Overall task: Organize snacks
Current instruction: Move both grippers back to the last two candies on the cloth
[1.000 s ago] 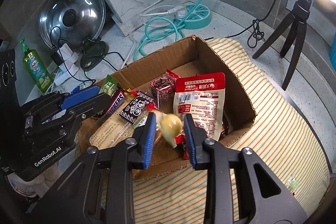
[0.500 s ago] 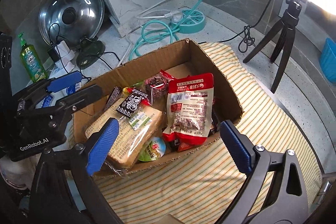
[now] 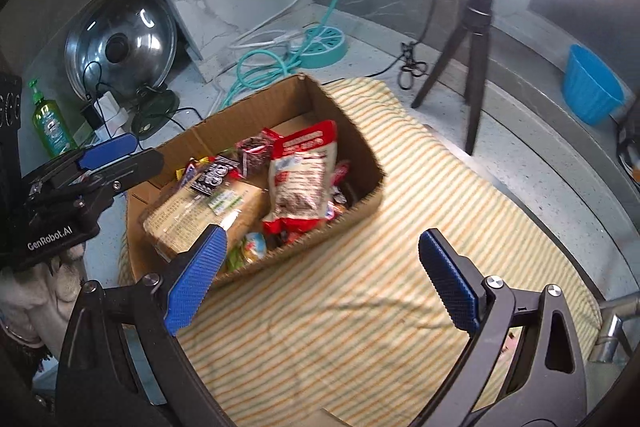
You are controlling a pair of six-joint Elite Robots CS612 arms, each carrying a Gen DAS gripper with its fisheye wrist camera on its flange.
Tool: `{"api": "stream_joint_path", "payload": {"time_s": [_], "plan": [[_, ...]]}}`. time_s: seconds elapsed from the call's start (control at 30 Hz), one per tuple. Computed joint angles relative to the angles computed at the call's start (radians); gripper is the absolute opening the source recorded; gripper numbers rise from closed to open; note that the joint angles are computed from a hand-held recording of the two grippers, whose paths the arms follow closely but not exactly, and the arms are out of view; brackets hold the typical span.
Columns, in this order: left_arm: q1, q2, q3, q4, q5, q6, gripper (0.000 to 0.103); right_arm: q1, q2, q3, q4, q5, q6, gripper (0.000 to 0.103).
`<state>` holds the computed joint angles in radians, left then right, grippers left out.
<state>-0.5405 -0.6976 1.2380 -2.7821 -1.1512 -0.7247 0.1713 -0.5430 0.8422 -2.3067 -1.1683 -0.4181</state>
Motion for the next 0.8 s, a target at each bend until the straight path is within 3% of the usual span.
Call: {"api": "stream_joint_path", "payload": {"time_s": [0.23,0.6,0.8], "plan": [[-0.015,0.013,-0.017,-0.024,-0.029,0.02,0.066,-0.049,-0.043,0.087,-0.066,-0.025,0.042,0.098],[-0.037,0.061,-0.086,-0.039,-0.129,0.081,0.066,-0.136,-0.078,0.195,-0.221,-0.018,0.196,0.098],[-0.05,0.101,-0.15,-0.008,-0.198,0.12,0.066,-0.164,-0.069,0.173,-0.145,-0.022,0.264,0.098]]}}
